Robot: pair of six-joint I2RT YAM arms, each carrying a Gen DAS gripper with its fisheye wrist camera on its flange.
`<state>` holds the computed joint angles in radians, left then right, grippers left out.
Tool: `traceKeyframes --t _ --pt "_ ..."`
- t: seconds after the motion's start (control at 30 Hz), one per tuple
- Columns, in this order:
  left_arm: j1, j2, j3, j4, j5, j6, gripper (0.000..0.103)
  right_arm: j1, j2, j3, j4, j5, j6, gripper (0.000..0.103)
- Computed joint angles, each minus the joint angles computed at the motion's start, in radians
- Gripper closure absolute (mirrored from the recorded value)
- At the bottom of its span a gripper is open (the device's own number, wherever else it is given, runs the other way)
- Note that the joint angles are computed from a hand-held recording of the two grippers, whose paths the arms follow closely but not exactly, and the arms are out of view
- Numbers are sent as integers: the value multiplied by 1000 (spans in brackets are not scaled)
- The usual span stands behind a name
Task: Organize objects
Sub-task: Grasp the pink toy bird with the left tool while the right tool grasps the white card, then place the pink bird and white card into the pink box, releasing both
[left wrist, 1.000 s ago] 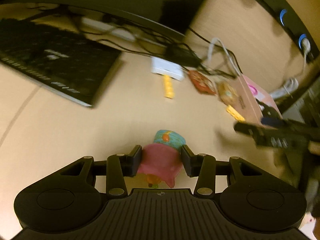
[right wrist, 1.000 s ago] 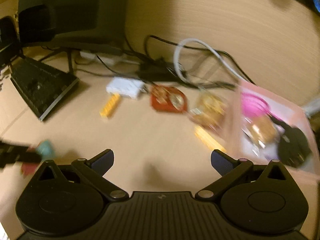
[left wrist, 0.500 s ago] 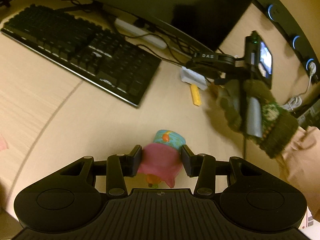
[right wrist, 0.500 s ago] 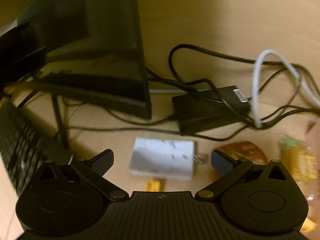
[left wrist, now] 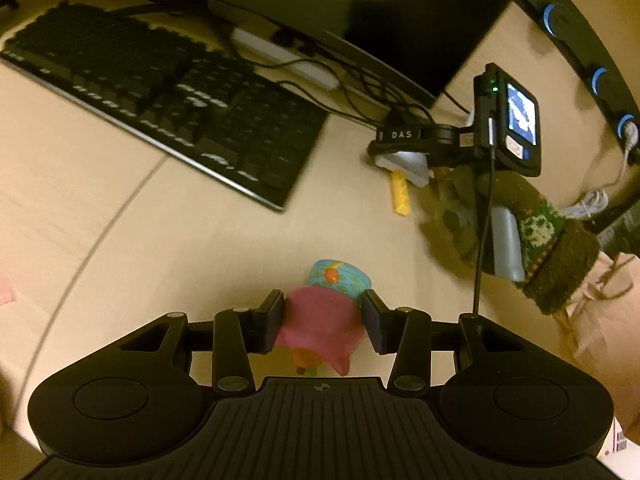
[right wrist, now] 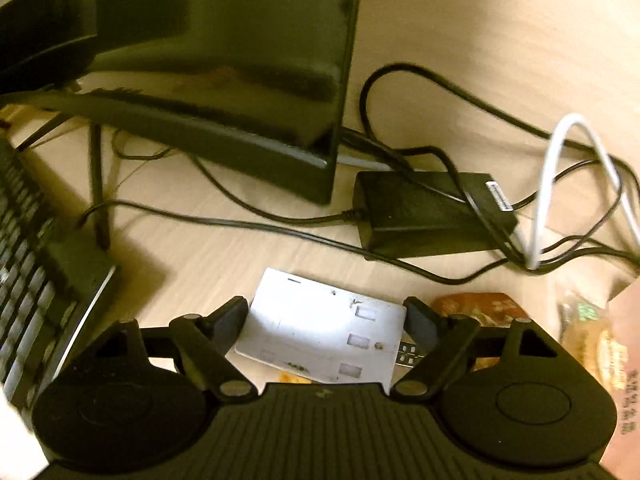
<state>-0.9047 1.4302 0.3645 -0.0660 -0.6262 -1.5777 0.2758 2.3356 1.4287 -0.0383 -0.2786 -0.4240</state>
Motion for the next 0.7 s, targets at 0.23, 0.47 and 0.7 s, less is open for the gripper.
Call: traceKeyframes --t 0.23,0.47,0.7 --pt "45 141 115 104 69 154 56 -154 -242 -268 33 -172 -148 19" --pt "49 315 306 148 140 291 56 -433 -394 -423 -30 -309 -339 19" --pt "54 504 532 165 224 454 56 -709 -414 -406 -149 -321 -506 19"
